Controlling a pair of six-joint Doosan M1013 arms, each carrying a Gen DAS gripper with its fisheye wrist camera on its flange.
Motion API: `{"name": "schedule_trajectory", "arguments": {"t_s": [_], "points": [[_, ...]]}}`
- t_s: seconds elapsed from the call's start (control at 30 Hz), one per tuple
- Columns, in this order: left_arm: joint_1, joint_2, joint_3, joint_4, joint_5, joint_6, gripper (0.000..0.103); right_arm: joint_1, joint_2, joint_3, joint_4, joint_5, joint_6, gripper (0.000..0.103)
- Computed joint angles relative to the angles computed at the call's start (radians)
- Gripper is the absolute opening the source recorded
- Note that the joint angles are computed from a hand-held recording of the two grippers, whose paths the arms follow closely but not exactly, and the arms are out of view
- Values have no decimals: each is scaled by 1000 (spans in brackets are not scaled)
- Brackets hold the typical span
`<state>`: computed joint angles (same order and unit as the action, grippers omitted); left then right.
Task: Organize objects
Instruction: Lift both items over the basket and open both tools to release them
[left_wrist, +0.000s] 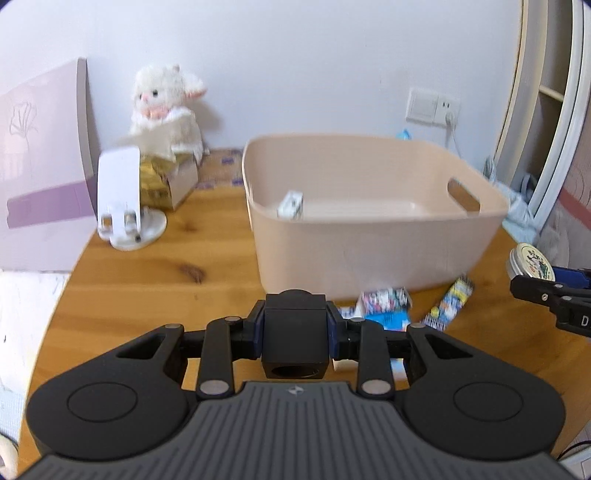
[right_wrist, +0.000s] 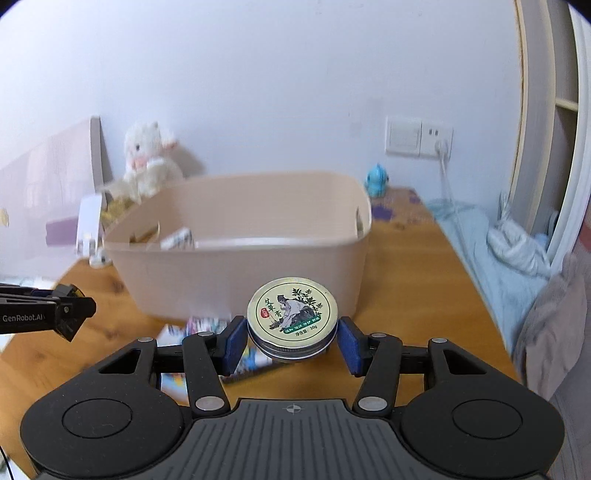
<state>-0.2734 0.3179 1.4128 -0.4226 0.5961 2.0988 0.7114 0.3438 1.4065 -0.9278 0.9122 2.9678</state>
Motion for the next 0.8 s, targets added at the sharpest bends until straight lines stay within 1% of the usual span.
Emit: {"name": "schedule_trajectory", "arguments": {"t_s": [0.2,0.4,0.5,0.6,0.8], "points": [[2,14,-50,-50,-19,59,34,-5,7,-42,-75,13,13,50],[-9,48,-116,-67,-39,85,34,-26,35,-102,-112,19,-12,50],[-27,77,-164,6,-33,19,34,-40,56,-136,-107,23,-35,50],[-41,117,-227,44,15,-25,34,-58,76,-165,-75,21,-71,51],[-74,192,-329,165,84,-101,34,-88,121,-221,6,30,-158,51]]}}
